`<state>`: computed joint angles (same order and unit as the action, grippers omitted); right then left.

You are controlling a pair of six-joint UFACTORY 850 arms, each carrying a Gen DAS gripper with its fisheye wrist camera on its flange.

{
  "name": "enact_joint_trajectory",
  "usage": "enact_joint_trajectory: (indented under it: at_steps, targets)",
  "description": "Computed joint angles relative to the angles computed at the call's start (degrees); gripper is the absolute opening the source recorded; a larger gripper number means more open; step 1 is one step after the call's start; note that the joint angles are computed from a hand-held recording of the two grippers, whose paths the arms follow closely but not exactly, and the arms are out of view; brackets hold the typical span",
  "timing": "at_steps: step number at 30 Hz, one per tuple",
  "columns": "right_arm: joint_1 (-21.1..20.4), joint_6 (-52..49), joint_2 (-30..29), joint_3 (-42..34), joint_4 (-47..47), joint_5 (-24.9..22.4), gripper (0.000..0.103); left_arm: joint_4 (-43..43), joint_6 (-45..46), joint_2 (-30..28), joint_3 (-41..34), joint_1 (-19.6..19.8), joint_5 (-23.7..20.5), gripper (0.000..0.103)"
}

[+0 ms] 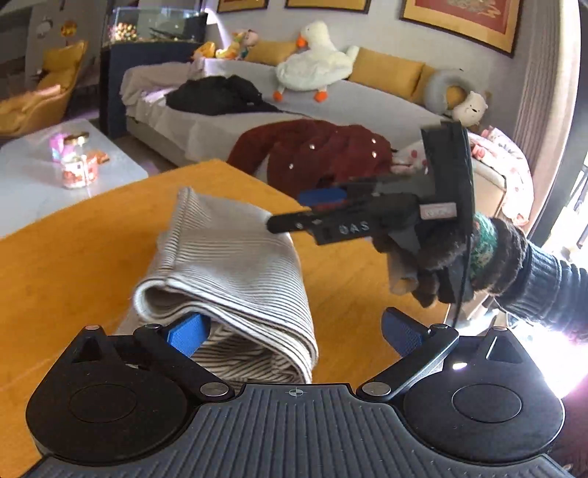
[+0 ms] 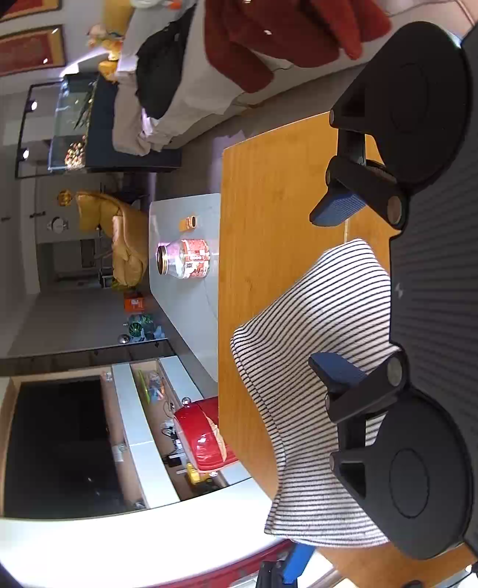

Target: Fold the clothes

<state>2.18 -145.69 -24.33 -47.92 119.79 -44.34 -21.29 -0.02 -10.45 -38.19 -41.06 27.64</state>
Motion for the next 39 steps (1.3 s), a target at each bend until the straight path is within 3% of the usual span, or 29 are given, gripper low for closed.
enact_joint_trajectory:
  at_steps: [4,10,12,14,17,21,26,30,34,36,39]
  targets:
    - [-2.5,15.8,-1.0,-0.9,-10.3,-0.7,0.080,-8.9,8.1,0.4,-0.1,1.0,3.1,0.103]
    - [-3.0,33.7,-4.1,-3.9,-21.4,-3.6,0.080,-9.5,5.5,-7.6,-6.9,7.2,-2.2,0.103]
    - [-2.8,36.4,-5.2,-4.5,-22.6,-4.4,0.080,-5.5,1.0,-9.7,-8.2,9.1,-3.7,0.103]
    - [-2.6,36.4,-5.9,-5.2,-22.8,-4.8,0.080,4.5,-10.0,-10.9,-8.5,11.0,-4.4,0.103]
    - [-1.9,34.6,-6.7,-6.5,-22.9,-4.7,0.077,17.4,-24.8,-11.7,-7.5,13.2,-2.8,0.103]
    - [0.7,29.7,-6.7,-9.0,-22.9,-0.8,0.076,24.8,-34.5,-12.3,-6.6,13.9,-0.3,0.103]
    - [4.9,11.4,-6.1,-10.2,-16.3,5.2,0.077,18.3,-32.7,-12.6,-6.7,10.4,0.7,0.103]
    - [7.0,-5.4,-4.5,-8.6,-4.5,6.6,0.077,22.0,-35.0,-11.6,-5.4,8.4,2.8,0.103]
    - [6.3,-12.7,-0.5,-3.7,2.9,4.9,0.077,19.3,-30.8,-8.8,-2.2,6.7,4.5,0.103]
    - [4.7,-14.5,1.9,-0.1,2.5,2.5,0.079,10.4,-23.1,-7.5,-0.7,5.5,5.2,0.103]
    - [2.2,-4.6,3.9,3.1,-4.7,0.6,0.084,-0.5,-15.0,-7.5,-0.5,4.5,5.2,0.103]
